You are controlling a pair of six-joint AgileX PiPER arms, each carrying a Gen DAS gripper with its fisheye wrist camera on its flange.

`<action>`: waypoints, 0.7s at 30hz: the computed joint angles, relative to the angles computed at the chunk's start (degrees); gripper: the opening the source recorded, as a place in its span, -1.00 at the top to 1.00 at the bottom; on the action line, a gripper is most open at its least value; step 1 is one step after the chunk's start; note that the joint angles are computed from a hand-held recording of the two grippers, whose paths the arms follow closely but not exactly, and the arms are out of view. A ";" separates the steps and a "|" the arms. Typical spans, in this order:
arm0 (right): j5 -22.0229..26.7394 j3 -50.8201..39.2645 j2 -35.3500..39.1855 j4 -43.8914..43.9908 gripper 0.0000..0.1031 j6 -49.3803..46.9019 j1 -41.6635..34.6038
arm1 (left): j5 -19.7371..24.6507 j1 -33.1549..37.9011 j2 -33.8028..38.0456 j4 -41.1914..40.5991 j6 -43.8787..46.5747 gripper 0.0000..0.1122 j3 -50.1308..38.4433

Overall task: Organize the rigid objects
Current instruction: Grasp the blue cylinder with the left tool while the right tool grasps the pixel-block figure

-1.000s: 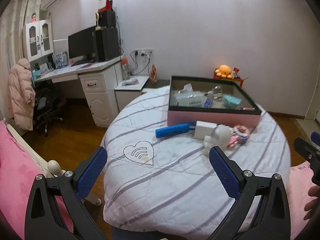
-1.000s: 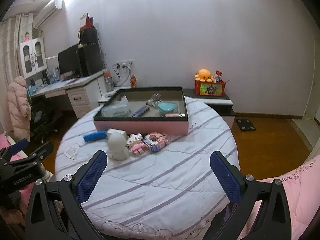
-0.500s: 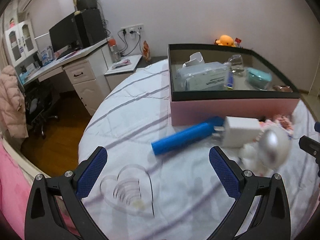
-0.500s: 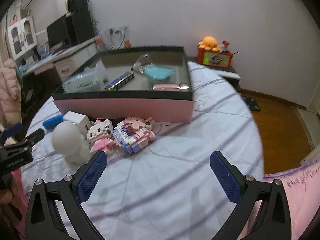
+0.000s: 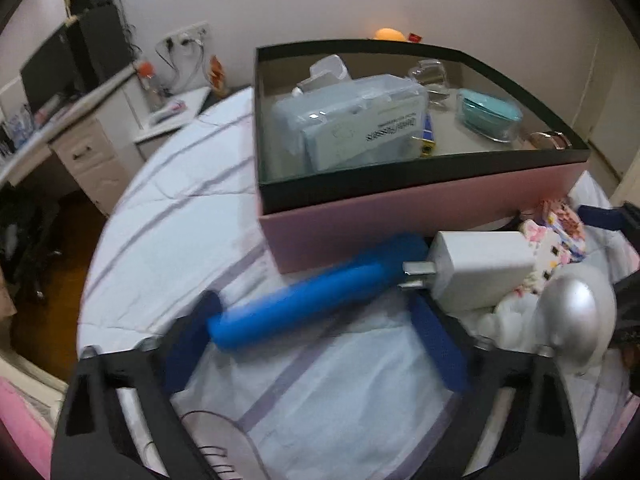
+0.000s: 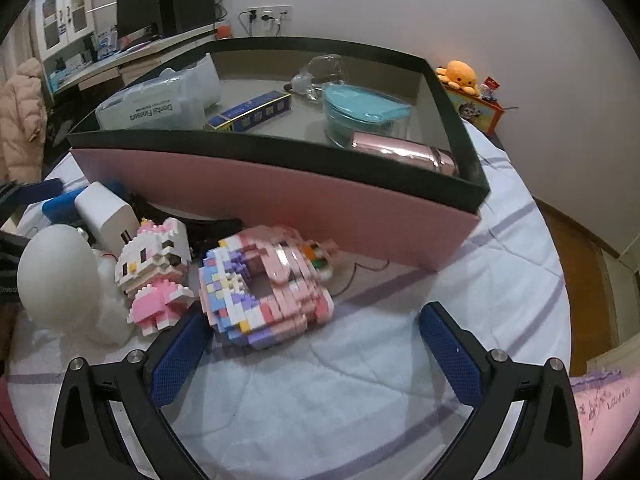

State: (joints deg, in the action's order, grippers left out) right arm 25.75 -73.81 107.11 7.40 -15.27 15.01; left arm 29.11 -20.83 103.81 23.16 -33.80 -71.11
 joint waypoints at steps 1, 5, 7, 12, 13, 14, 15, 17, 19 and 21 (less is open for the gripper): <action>0.13 -0.03 -0.04 3.76 -0.79 -3.71 -0.53 | -0.39 -0.12 -0.19 -0.32 0.26 -0.35 0.25; 0.55 0.10 -0.60 7.04 -0.32 -6.93 -1.23 | -1.22 -1.08 -1.90 1.32 -2.21 -0.11 2.52; 0.35 0.53 -0.77 8.86 -0.32 -8.61 -1.68 | -2.62 -0.21 -3.16 -1.28 -0.13 0.03 4.19; -1.07 3.74 -3.15 12.76 -0.32 -11.28 -2.34 | -5.07 0.36 -5.78 -4.61 1.83 0.25 7.55; -1.19 4.43 -3.62 14.01 -0.32 -12.72 -2.86 | -5.70 0.40 -6.30 -5.02 1.86 0.29 8.36; -0.99 4.99 -4.28 14.72 -0.32 -13.37 -3.09 | -6.46 0.45 -7.06 -5.64 1.94 0.31 9.39; -0.88 5.63 -4.89 15.59 -0.32 -14.14 -3.30 | -6.92 0.38 -7.51 -5.73 1.67 0.34 10.07; -1.03 6.89 -6.00 16.51 -0.32 -14.94 -3.62 | -7.55 0.18 -8.31 -5.95 1.36 0.38 11.11; -0.71 7.63 -6.82 17.89 -0.32 -16.24 -4.39 | -7.46 -0.40 -8.80 -5.45 1.05 0.43 11.45; -0.52 7.60 -6.95 17.59 -0.32 -15.97 -4.61 | -4.96 -2.12 -7.78 -1.38 -0.78 0.42 9.83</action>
